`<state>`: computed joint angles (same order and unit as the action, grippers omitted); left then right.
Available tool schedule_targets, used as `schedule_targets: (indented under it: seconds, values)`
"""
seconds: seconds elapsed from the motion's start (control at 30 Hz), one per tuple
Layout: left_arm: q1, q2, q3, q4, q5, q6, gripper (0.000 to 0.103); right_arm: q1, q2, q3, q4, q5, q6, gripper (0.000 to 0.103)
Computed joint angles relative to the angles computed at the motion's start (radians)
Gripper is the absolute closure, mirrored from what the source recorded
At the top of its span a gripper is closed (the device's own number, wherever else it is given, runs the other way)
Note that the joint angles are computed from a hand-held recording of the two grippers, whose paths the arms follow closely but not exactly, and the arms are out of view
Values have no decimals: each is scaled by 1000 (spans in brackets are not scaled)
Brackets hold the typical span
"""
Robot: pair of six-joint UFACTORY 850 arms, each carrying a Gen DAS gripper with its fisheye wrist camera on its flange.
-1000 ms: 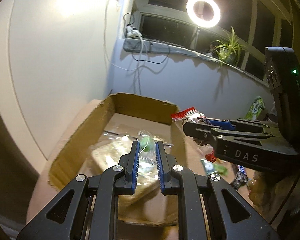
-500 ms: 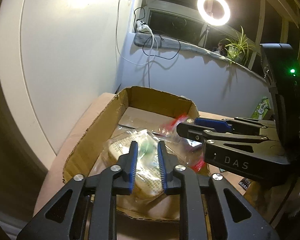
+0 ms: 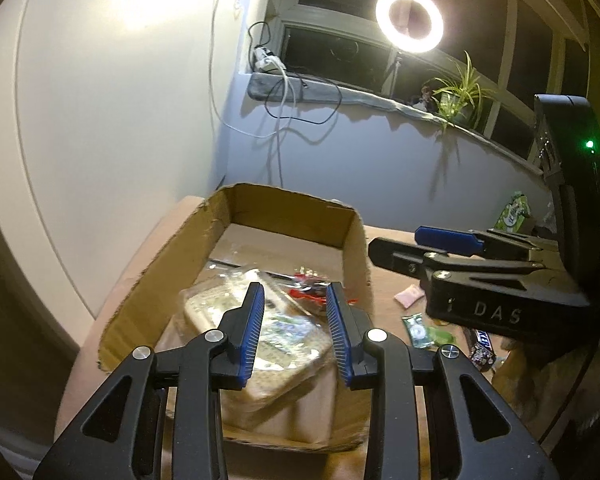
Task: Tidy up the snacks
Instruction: 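Carry the chocolate bag with the right tool into the box and release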
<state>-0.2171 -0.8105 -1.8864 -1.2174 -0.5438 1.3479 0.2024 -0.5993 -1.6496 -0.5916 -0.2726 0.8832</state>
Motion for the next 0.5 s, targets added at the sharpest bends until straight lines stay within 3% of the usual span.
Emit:
schedule_targets:
  seconds: [0.3, 0.43, 0.5]
  values:
    - [-30, 20, 20, 1, -3, 16, 72, -29, 81, 106, -147, 16, 153, 40]
    - [-45, 25, 28, 12, -5, 15, 72, -42, 117, 157, -234, 16, 240, 29]
    - [-53, 28, 32, 19, -4, 15, 72, -49, 132, 178, -265, 15, 273, 29]
